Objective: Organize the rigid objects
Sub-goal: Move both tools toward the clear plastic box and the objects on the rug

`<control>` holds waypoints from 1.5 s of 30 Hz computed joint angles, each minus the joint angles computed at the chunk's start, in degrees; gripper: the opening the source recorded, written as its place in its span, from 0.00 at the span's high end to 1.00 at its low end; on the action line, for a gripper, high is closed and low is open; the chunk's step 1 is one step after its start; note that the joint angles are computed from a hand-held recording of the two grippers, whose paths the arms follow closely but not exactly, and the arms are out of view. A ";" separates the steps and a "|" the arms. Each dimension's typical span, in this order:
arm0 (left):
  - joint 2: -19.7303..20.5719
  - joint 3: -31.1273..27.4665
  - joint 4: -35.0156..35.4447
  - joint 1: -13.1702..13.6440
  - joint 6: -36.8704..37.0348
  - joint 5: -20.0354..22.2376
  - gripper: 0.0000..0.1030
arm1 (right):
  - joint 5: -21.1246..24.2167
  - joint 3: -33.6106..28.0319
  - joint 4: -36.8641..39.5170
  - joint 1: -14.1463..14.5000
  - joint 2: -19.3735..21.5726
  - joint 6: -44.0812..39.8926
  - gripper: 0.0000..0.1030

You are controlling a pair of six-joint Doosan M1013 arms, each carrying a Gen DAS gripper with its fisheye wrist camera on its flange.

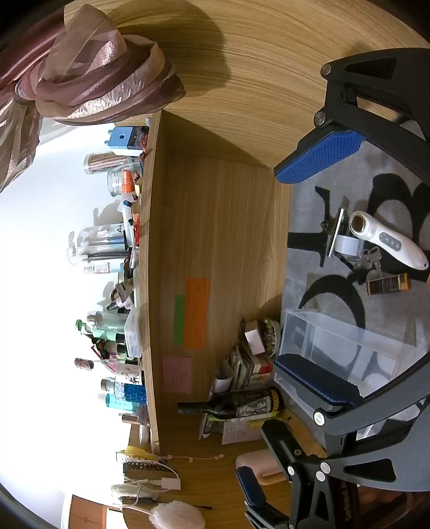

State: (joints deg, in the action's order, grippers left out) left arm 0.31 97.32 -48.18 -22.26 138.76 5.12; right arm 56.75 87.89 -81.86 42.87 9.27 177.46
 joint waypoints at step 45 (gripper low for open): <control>5.83 -7.16 5.33 5.64 -8.60 17.82 0.00 | -2.10 -1.66 5.65 -2.51 1.91 -2.82 0.01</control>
